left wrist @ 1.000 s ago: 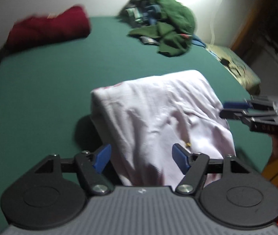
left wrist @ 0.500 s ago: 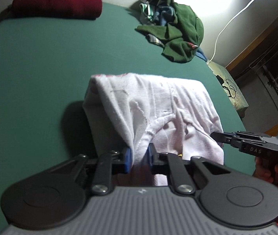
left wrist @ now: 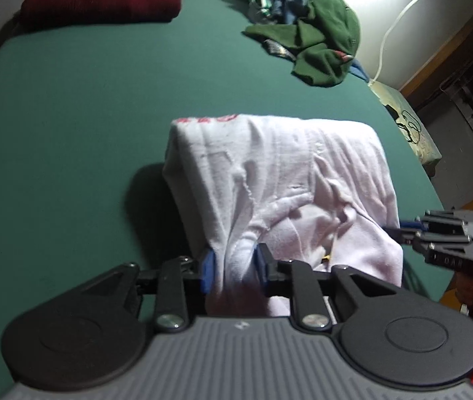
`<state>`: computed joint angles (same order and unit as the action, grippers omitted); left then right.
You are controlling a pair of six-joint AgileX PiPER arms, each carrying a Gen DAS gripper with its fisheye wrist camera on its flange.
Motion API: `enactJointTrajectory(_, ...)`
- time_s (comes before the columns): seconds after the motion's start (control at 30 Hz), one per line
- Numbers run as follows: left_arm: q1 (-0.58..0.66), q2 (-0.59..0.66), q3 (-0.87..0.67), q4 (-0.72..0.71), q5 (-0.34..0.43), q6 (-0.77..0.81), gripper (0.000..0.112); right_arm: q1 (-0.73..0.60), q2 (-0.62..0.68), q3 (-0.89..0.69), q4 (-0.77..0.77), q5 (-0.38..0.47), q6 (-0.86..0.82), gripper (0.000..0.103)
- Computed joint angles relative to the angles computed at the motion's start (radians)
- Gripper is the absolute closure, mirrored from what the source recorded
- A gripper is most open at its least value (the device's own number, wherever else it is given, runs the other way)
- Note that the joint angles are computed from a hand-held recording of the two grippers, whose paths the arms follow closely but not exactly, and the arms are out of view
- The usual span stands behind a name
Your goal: Fold clothes
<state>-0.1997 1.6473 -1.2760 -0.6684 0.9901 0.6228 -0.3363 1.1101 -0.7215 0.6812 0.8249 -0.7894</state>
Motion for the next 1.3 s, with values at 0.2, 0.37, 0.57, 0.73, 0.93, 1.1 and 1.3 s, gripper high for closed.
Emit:
enactJointTrajectory(0.2, 0.011, -0.145, 0.030, 0.037, 0.014, 0.038, 0.064, -0.073, -0.049, -0.028, 0.125, 0.004, -0.144, 0.082)
enactJointTrajectory(0.37, -0.047, -0.149, 0.058, 0.004, 0.068, 0.063, 0.064, 0.013, 0.030, -0.038, 0.173, 0.023, -0.201, 0.083)
enactJointTrajectory(0.57, -0.125, -0.098, 0.157, -0.051, 0.044, 0.043, 0.060, 0.104, 0.042, -0.015, -0.036, -0.064, -0.046, 0.082)
enactJointTrajectory(0.73, -0.195, -0.112, 0.146, 0.020, 0.041, 0.018, 0.057, 0.078, 0.026, -0.024, -0.042, -0.035, -0.067, 0.082)
enactJointTrajectory(0.93, -0.151, -0.186, 0.118, 0.081, 0.050, 0.019, 0.045, -0.029, 0.002, -0.057, 0.138, 0.160, -0.324, 0.072)
enactJointTrajectory(1.1, -0.248, -0.186, 0.136, 0.267, -0.015, -0.054, 0.047, 0.107, -0.008, -0.029, 0.070, 0.129, -0.348, 0.064)
enactJointTrajectory(1.3, -0.306, -0.181, 0.188, 0.364, -0.076, -0.096, 0.049, 0.120, -0.031, -0.003, 0.021, 0.079, -0.365, 0.083)
